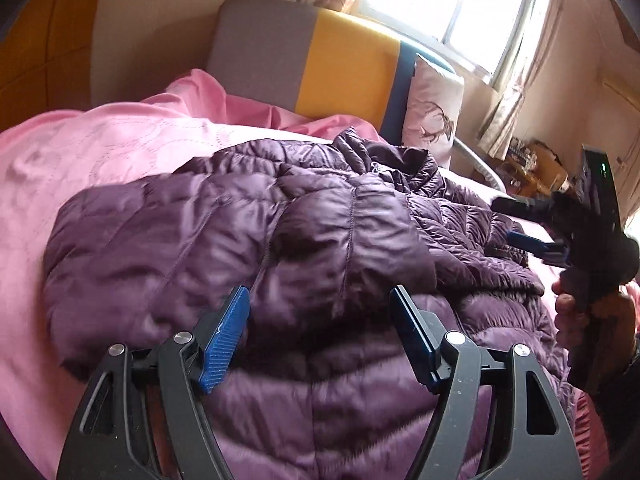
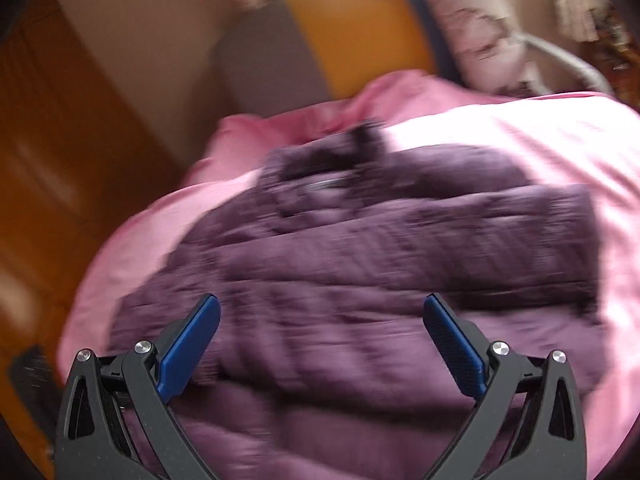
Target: Fold large clothes
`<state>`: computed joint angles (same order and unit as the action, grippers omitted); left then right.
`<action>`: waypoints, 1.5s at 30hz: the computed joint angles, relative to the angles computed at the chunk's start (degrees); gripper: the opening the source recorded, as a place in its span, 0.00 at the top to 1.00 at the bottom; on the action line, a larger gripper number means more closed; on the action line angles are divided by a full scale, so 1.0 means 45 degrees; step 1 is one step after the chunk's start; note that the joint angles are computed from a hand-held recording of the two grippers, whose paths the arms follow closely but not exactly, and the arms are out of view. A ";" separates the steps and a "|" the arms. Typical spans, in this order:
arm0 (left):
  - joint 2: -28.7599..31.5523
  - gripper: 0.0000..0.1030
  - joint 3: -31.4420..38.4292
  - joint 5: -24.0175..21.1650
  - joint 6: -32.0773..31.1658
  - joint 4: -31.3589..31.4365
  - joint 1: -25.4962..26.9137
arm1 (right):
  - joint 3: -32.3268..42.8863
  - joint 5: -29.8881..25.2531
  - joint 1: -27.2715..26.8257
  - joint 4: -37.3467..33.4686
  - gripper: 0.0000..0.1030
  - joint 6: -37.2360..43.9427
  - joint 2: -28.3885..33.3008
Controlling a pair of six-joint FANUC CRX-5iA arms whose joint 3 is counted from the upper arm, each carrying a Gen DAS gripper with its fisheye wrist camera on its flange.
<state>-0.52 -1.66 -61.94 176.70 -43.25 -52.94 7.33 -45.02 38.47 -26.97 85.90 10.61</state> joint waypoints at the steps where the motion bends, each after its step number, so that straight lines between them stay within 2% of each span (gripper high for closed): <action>1: -0.0091 0.31 -0.0109 -0.0007 0.0226 -0.0010 -0.0095 | 0.0619 -0.0662 -0.0045 -0.1081 0.02 0.0736 0.0312; 2: -0.0228 0.31 -0.0299 -0.0013 0.0567 -0.0046 -0.0229 | 0.1202 -0.1277 0.0077 -0.1617 0.03 0.0987 0.0688; 4: -0.0411 0.31 -0.0524 -0.0068 0.0908 0.0000 -0.0367 | 0.1703 -0.1515 0.0863 -0.0964 0.05 0.0456 0.1232; 6: -0.0535 0.31 -0.0714 -0.0312 0.1292 -0.0005 -0.0577 | 0.2259 -0.1847 0.1554 -0.0360 0.23 0.0082 0.1890; 7: -0.0560 0.31 -0.0761 -0.0553 0.1481 -0.0032 -0.0697 | 0.2539 -0.2104 0.1794 -0.0164 0.40 -0.0136 0.2176; 8: -0.0642 0.31 -0.0880 -0.0723 0.1710 -0.0050 -0.0799 | 0.2744 -0.2225 0.2078 0.0178 0.53 -0.0281 0.2400; 9: -0.0716 0.31 -0.0977 -0.0773 0.1863 -0.0046 -0.0841 | 0.2732 -0.2116 0.2465 0.0812 0.59 -0.0444 0.2461; 10: -0.0795 0.31 -0.1078 -0.0856 0.2026 -0.0019 -0.0868 | 0.2781 -0.2027 0.2854 0.1538 0.75 -0.0608 0.2529; 11: -0.0834 0.31 -0.1127 -0.1055 0.2163 0.0017 -0.0914 | 0.2835 -0.1986 0.3108 0.1966 0.86 -0.0715 0.2533; 14: -0.1075 0.31 -0.1477 -0.1028 0.2475 0.0464 -0.0622 | 0.2733 -0.1237 0.3693 0.3263 0.90 -0.1213 0.2183; 18: -0.1279 0.31 -0.1647 -0.1267 0.2882 0.0809 -0.0235 | 0.2289 0.0261 0.3910 0.4408 0.90 -0.2021 0.1347; 22: -0.1280 0.31 -0.1470 -0.1755 0.2545 0.1035 0.0178 | 0.1332 0.1342 0.3469 0.4879 0.90 -0.2792 0.0318; 27: -0.1167 0.31 -0.1198 -0.1877 0.1517 0.1332 0.0958 | 0.0246 0.2366 0.2673 0.5230 0.91 -0.4155 -0.0550; 37: 0.0127 0.31 0.0018 -0.1597 -0.0898 0.1891 0.2083 | -0.0920 0.2384 0.0858 0.4615 0.91 -0.4816 -0.1299; 40: 0.0392 0.31 0.0068 -0.1620 -0.1138 0.2181 0.2377 | -0.1341 0.2178 0.0417 0.4434 0.91 -0.4862 -0.1402; 45: 0.0379 0.39 -0.0204 -0.1346 -0.1277 0.2345 0.2522 | -0.2178 0.1865 -0.0237 0.4279 0.91 -0.5151 -0.1460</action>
<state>1.18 -2.58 -67.99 170.96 -32.69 -41.59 -2.47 -36.63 37.41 -7.71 62.72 4.04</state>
